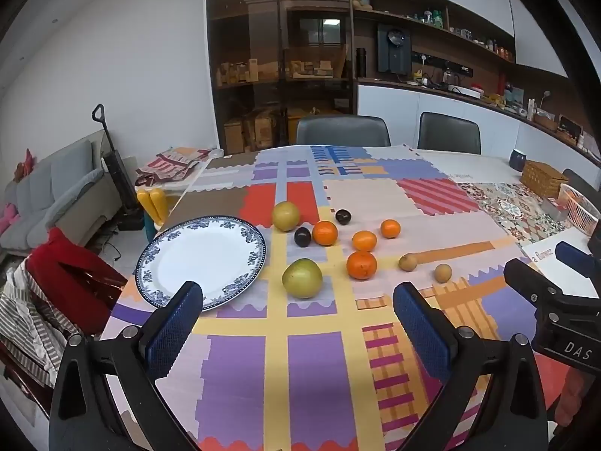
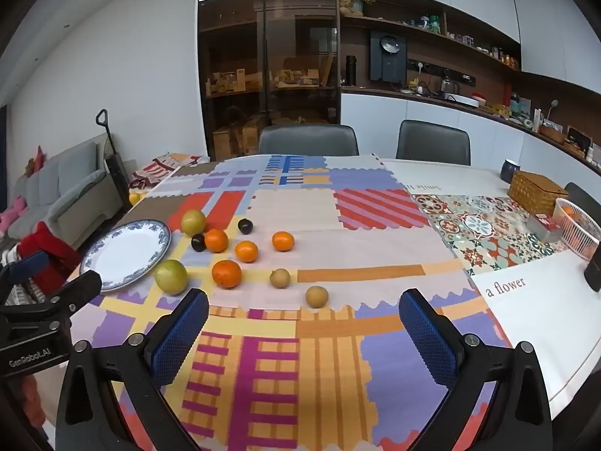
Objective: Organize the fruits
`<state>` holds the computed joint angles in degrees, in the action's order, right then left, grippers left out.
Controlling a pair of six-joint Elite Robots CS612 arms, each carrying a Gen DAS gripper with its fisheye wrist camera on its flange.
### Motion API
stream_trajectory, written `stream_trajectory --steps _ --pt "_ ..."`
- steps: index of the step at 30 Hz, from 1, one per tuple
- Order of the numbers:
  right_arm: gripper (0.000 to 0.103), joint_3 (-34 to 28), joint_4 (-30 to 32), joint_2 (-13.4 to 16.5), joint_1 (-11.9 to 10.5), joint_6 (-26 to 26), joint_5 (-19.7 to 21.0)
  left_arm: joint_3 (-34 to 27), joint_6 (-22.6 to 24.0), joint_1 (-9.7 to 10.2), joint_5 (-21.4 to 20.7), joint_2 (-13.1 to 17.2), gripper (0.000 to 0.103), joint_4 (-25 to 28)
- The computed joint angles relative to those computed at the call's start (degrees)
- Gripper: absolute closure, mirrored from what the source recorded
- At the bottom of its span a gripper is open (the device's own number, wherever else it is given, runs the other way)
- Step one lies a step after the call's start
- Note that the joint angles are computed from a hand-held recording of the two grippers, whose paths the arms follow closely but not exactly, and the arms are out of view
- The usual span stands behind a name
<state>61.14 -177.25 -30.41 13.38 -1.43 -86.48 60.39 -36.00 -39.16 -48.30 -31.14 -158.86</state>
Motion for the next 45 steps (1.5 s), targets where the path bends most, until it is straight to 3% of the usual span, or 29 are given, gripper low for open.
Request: stream_trajectory --steps 13,45 --pt "0.001 0.0 -0.1 -0.3 0.0 -0.1 0.4 1.0 1.0 -0.28 1.5 -0.2 0.000 -3.5" --pt "0.001 0.4 -1.5 -0.4 0.2 -0.7 0.3 1.2 2.1 -0.47 2.7 -0.5 0.000 -4.5"
